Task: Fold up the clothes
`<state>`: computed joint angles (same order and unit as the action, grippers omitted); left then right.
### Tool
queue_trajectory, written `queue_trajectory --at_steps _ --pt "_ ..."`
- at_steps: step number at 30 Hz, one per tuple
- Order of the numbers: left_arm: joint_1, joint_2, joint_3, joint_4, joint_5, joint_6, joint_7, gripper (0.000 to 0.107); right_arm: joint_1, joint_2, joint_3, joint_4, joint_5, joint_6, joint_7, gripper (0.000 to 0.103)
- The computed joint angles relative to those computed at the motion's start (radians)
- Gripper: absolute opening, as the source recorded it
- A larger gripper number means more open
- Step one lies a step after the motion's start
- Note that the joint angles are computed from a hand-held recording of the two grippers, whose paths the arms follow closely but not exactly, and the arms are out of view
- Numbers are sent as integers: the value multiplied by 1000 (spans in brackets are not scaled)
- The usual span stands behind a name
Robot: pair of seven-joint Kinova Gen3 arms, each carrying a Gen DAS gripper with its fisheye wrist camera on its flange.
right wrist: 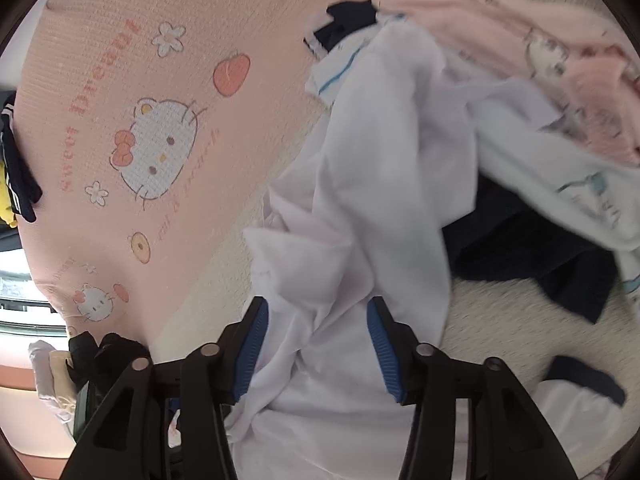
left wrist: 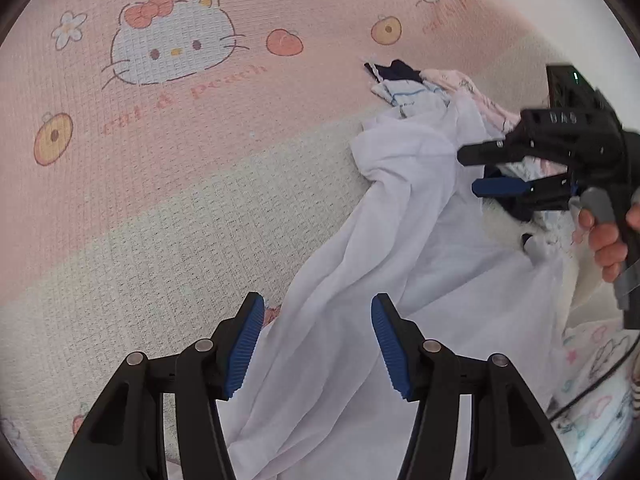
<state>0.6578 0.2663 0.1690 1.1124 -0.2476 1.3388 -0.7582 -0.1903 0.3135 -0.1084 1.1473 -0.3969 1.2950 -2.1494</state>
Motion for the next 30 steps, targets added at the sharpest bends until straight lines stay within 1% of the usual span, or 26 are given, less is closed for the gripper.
queue_trajectory --at_steps 1,2,3,4,6,8,10,12,17,18,19,20,21,22,23,24,26,27,30 --pt "7 4 1 -7 -10 12 -2 53 -16 14 10 -19 6 17 4 56" --pt "18 10 2 -15 -25 24 -4 53 -46 30 27 -43 29 37 -5 57" --pt "33 14 0 -22 -49 39 -3 53 -61 46 26 -67 51 56 -13 57" --pt "50 18 -1 -29 -74 56 -3 53 -59 52 6 -84 80 76 -26 57" --pt "83 46 -5 -59 -128 90 -21 53 -82 70 6 -114 119 107 -39 57" --pt "112 68 -12 -82 -174 113 -50 53 -89 80 7 -127 126 122 -53 57" --pt "117 71 -17 -80 -179 105 -78 53 -75 69 1 -101 99 87 -57 57" --pt "105 75 -20 -81 -161 83 -100 53 -55 53 -9 -67 71 37 -58 57" --pt "96 99 -33 -105 -147 49 -139 53 -89 52 11 -60 127 31 -101 55" --pt "97 106 -36 -110 -147 40 -145 53 -88 48 9 -48 125 13 -99 51" --pt "98 112 -39 -115 -148 30 -152 53 -84 45 5 -39 119 2 -96 37" --pt "99 115 -40 -116 -147 16 -162 52 -81 42 3 -31 114 -8 -93 28" --pt "102 116 -41 -111 -151 -3 -174 52 -85 38 3 -27 118 -15 -95 26" --pt "113 121 -44 -112 -164 -8 -185 47 -89 34 2 -28 128 -16 -91 22" --pt "125 127 -48 -116 -179 -9 -196 38 -95 30 1 -31 138 -14 -83 19" --pt "131 138 -47 -129 -183 -1 -214 19 -100 26 0 -34 148 -11 -76 19" --pt "138 155 -47 -155 -176 18 -250 15 -75 -4 -4 -10 122 -21 -44 18" --pt "142 159 -47 -162 -173 22 -267 10 -61 -14 -9 5 97 -35 -24 18" --pt "178 173 -57 -191 -198 44 -309 10 -42 -24 -12 11 54 -43 4 18"
